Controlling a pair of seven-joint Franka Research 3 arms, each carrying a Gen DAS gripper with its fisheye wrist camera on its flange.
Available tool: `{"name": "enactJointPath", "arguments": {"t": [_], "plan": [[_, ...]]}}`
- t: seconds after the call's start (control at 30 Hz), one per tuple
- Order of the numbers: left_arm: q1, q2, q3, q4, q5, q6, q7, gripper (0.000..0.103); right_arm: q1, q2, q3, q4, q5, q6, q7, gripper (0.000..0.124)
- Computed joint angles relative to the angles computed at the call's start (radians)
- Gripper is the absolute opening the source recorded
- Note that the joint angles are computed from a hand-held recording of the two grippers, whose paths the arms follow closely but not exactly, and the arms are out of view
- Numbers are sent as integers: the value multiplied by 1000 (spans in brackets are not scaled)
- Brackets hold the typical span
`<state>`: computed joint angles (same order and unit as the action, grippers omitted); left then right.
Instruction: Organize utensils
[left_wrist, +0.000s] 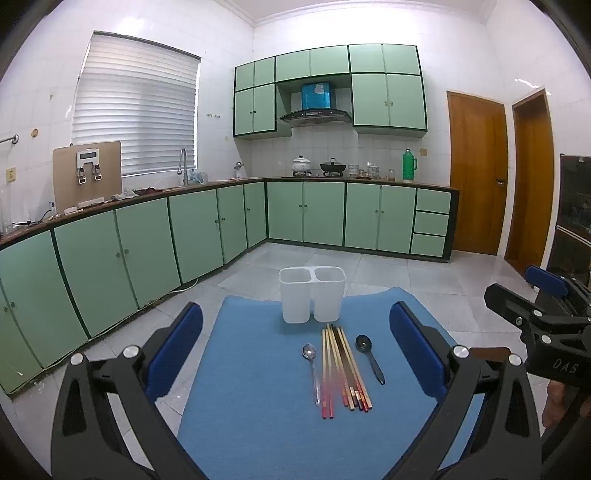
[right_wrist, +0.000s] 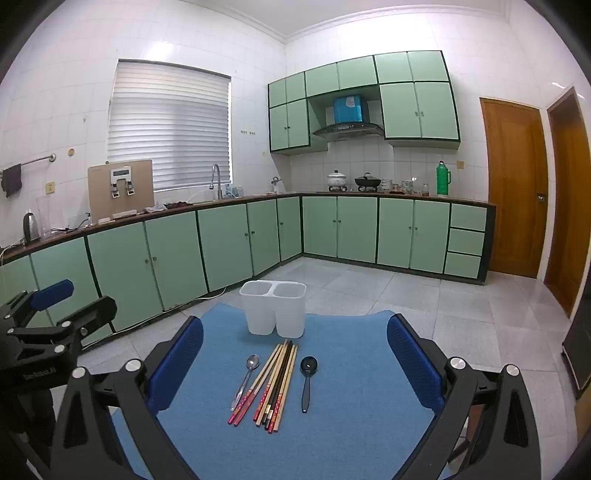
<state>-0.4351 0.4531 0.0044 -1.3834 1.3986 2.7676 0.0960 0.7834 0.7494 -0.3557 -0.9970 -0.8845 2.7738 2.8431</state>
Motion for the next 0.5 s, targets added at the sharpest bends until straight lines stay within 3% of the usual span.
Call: {"name": "enactJointPath", "arguments": {"t": [0.5], "plan": [[-3, 12, 9, 15, -17, 11, 4, 98, 2, 1, -3, 0, 1, 1, 2, 97]]}}
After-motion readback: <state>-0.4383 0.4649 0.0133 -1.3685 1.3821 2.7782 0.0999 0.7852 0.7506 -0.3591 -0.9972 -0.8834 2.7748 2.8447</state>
